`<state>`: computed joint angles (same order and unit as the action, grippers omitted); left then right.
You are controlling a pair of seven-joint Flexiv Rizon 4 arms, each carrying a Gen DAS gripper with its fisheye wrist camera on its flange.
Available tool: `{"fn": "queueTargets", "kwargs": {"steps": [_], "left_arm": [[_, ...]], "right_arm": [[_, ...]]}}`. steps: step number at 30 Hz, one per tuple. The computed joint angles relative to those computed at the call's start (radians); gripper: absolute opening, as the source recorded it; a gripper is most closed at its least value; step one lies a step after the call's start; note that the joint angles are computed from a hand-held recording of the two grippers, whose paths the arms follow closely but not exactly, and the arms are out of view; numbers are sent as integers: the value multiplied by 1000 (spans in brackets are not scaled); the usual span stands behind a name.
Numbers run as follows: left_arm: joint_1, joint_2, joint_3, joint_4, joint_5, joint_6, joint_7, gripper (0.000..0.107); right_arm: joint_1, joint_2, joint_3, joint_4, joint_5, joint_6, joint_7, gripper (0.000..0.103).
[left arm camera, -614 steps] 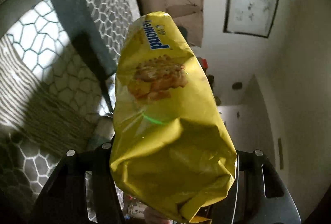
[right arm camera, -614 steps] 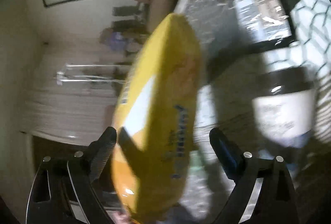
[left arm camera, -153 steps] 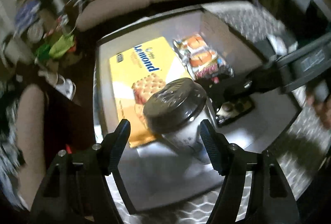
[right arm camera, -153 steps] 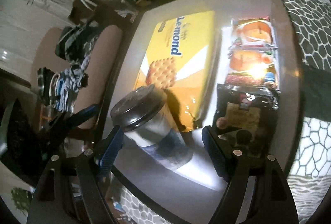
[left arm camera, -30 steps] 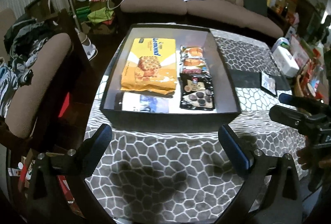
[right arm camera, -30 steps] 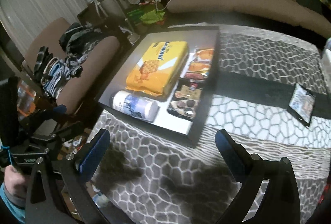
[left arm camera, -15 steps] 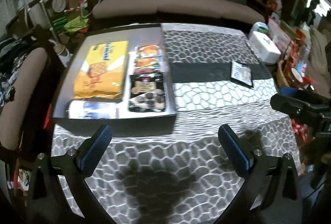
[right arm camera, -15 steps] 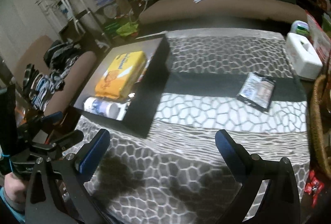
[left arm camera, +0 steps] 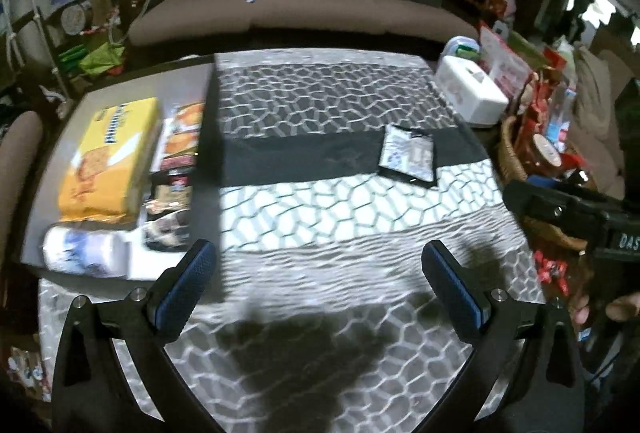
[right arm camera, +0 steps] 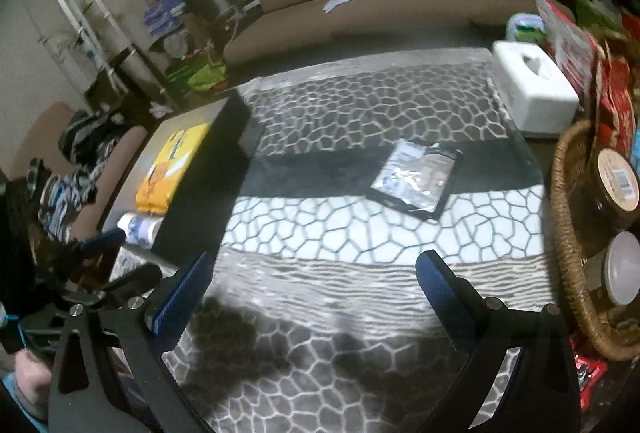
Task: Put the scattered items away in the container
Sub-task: 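Move both grippers across the table to the black Quaker snack pack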
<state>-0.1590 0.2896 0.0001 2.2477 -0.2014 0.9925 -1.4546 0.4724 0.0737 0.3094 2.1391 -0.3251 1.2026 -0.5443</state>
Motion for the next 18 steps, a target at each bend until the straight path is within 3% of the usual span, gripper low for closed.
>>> {"fn": "queueTargets", "kwargs": {"steps": [8, 13, 18], "left_arm": [[-61, -213, -39, -62, -135, 115, 88, 103], [-61, -338, -66, -114, -158, 157, 109, 103], [-55, -456, -99, -149, -240, 217, 144, 103]], "right_arm": [[-51, -42, -51, 24, 130, 94, -67, 103], [-71, -111, -67, 30, 132, 165, -81, 101], [-89, -195, -56, 7, 220, 189, -167, 78]]}}
